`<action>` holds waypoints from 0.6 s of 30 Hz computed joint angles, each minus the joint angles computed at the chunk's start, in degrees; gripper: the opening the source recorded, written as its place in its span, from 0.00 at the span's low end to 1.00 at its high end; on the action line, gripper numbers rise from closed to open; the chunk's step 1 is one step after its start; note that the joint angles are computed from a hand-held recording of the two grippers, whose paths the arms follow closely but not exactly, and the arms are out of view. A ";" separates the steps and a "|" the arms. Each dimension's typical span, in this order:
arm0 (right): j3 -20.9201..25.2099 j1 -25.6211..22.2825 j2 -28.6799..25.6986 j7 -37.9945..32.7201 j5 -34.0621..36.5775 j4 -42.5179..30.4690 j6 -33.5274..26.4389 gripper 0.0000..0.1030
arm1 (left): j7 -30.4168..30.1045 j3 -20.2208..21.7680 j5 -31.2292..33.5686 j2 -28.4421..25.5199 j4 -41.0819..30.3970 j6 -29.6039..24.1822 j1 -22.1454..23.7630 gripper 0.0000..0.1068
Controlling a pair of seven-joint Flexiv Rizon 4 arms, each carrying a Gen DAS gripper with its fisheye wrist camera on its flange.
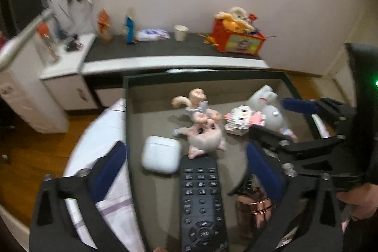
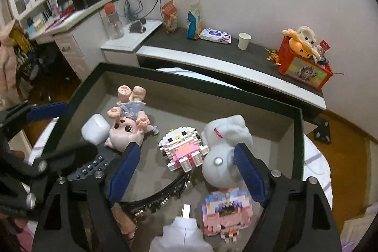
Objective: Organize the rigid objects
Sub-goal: 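Carry the earbud case and Hello Kitty figure into the tray box and release, then withdraw both tools from the tray box toward the glass bottle and blue box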
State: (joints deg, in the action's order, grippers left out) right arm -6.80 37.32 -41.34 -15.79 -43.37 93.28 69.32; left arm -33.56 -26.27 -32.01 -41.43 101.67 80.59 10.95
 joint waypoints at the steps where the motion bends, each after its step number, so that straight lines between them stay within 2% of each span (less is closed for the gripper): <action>1: -0.56 0.34 0.45 1.03 -0.38 0.70 0.86 0.85 | 0.15 -0.61 -0.27 0.22 0.44 0.45 0.44 0.96; 3: -1.65 0.94 1.42 3.45 -1.14 2.27 2.83 0.87 | 0.80 -3.82 -2.24 1.00 2.07 -0.05 3.29 0.96; 4: -1.88 1.14 1.64 4.14 -1.34 2.54 2.94 0.96 | 1.03 -4.57 -3.02 1.29 2.60 0.14 4.04 0.96; 5: -2.71 1.84 2.19 5.67 -1.99 3.18 2.79 1.00 | 1.41 -5.66 -3.96 1.68 3.46 0.94 5.01 0.96; 10: -5.54 2.98 4.24 12.87 -4.49 6.97 9.76 1.00 | 1.28 -10.33 -4.57 3.76 8.50 7.04 9.52 0.96; 14: -8.34 5.54 6.67 18.29 -8.42 9.67 10.20 1.00 | 0.03 -16.53 -3.06 5.30 13.34 10.87 15.73 0.96; 18: -10.40 7.60 10.25 26.43 -15.90 13.20 9.39 1.00 | -1.30 -25.23 -0.19 6.28 19.54 14.90 24.60 0.96</action>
State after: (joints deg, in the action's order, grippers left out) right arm -17.20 44.92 -31.09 10.64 -59.27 106.48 78.71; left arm -34.87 -51.50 -32.19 -35.16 121.22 95.49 35.55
